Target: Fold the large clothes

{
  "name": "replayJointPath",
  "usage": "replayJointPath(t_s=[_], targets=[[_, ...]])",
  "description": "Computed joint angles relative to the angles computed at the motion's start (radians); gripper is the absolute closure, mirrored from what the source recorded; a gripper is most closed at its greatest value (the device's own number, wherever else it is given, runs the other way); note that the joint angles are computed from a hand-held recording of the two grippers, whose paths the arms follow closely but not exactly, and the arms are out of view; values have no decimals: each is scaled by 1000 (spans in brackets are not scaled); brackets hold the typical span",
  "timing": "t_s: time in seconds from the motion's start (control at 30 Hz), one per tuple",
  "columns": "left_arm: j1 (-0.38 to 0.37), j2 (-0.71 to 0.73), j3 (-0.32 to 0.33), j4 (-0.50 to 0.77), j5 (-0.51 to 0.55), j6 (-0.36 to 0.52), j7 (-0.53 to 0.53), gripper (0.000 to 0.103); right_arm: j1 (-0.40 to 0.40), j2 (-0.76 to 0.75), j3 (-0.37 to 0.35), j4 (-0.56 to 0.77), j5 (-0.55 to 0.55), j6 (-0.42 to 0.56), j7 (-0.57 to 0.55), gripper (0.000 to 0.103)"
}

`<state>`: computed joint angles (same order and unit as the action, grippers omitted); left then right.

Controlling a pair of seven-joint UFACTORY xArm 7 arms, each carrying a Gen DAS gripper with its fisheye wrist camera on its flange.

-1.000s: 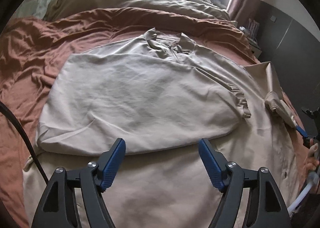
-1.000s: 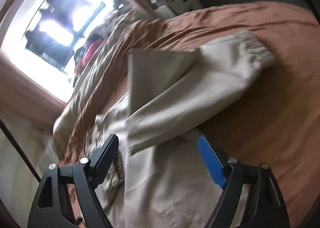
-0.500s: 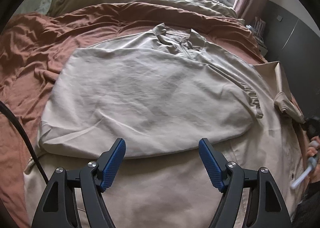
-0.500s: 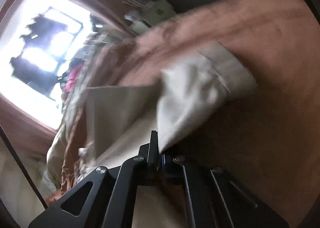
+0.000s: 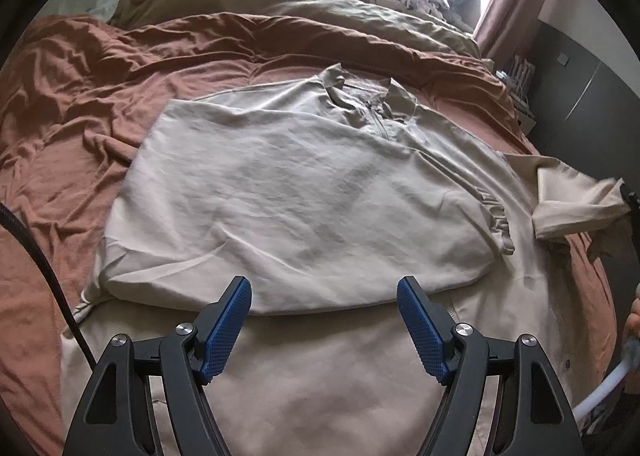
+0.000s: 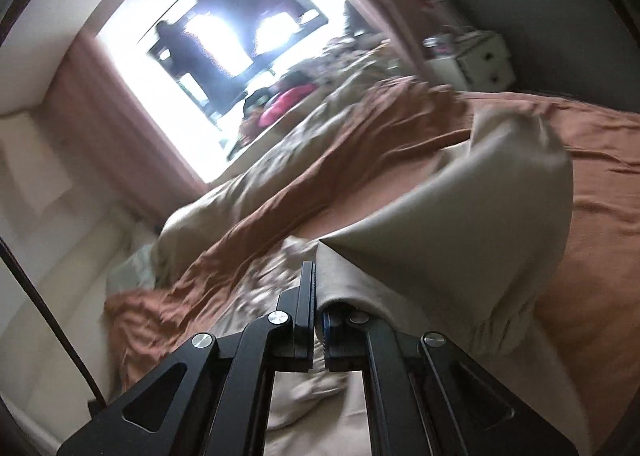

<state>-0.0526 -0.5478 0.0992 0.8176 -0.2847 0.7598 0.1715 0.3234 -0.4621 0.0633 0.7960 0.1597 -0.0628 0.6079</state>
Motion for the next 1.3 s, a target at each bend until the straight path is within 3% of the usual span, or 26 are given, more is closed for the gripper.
replayJointPath(t_s=[0.13,0.2,0.27,0.3,0.47,0.63,0.7,0.77,0.8,0.83,0.9,0.97,1.13,1.3], targets=[[8,-1,9,6,-7,3,-7,26,185,-5,-121,-5,-25,18,-148,103],[11,0,13,9,-11,3,-10,26,248,15,-147,17,-26,46,-213,103],[16,2,17,11,-11,3,-11,26,370,53,-259,41,18,68,-343,103],[21,2,16,8,-8,2,-14,26,406,75,-283,61,25,84,-371,103],[46,25,21,10,10,6,-22,26,516,281,-376,309,170,285,-535,103],[74,42,30,11,26,12,-25,26,446,378,-316,487,153,506,-458,102],[77,46,34,13,29,20,-14,26,418,368,-291,500,142,544,-425,99],[77,53,36,21,24,33,-5,20,393,341,-272,483,167,549,-418,70],[78,55,34,23,23,34,-5,17,385,317,-267,457,208,539,-437,31],[79,54,31,24,23,34,-7,12,382,272,-260,404,251,518,-459,11],[78,49,24,25,23,33,-9,11,383,215,-266,339,369,483,-515,11],[73,40,16,28,22,33,-14,11,360,183,-258,308,421,484,-513,11],[37,21,-11,42,22,44,-18,11,163,30,-145,156,340,462,-362,11],[-20,34,-67,70,40,63,-18,11,14,-54,-90,43,323,434,-265,12]])
